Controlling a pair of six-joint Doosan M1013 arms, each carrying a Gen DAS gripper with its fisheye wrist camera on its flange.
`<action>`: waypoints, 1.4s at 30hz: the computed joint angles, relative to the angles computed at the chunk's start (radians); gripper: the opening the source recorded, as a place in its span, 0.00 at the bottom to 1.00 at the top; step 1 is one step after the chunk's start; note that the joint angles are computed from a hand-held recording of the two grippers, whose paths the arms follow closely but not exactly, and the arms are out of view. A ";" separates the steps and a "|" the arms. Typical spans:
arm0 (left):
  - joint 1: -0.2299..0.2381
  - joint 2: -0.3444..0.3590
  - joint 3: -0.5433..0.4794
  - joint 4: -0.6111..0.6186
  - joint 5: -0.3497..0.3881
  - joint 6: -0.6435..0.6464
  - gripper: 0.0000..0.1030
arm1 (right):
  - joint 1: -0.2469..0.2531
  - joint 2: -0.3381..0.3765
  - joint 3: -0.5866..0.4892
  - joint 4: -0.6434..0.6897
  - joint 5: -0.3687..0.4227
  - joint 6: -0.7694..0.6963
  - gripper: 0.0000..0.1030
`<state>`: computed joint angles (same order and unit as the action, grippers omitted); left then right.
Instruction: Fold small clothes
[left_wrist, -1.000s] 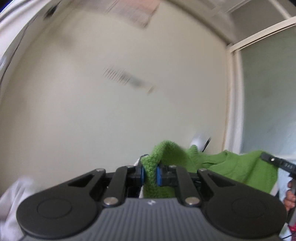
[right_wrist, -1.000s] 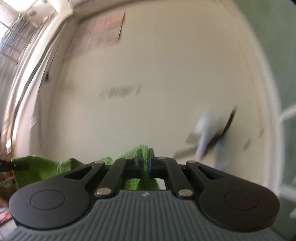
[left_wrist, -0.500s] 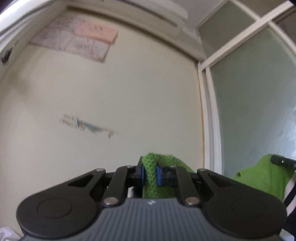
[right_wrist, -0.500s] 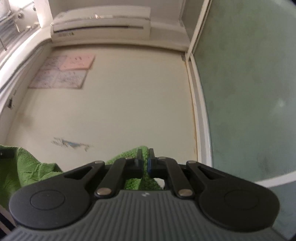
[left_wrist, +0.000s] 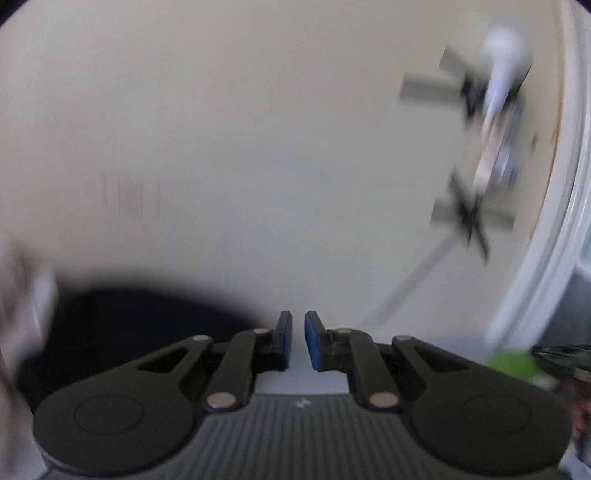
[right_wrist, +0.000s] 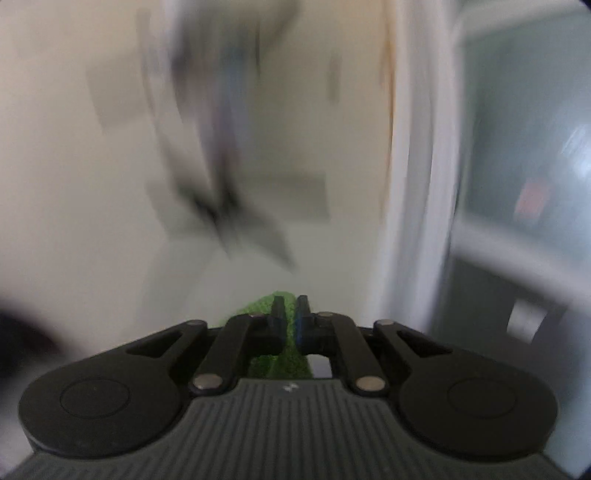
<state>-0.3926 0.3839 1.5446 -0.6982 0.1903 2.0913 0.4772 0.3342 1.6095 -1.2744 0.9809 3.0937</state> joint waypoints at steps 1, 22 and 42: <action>0.006 0.006 0.019 -0.002 0.014 0.013 0.12 | -0.021 0.050 -0.027 0.100 0.057 -0.086 0.09; 0.111 -0.102 0.250 -0.081 0.083 0.231 0.61 | 0.027 0.057 -0.087 0.678 -0.413 -0.557 0.36; 0.077 -0.149 0.379 -0.167 0.059 0.511 0.89 | 0.052 0.198 -0.288 0.787 -0.131 -0.480 0.68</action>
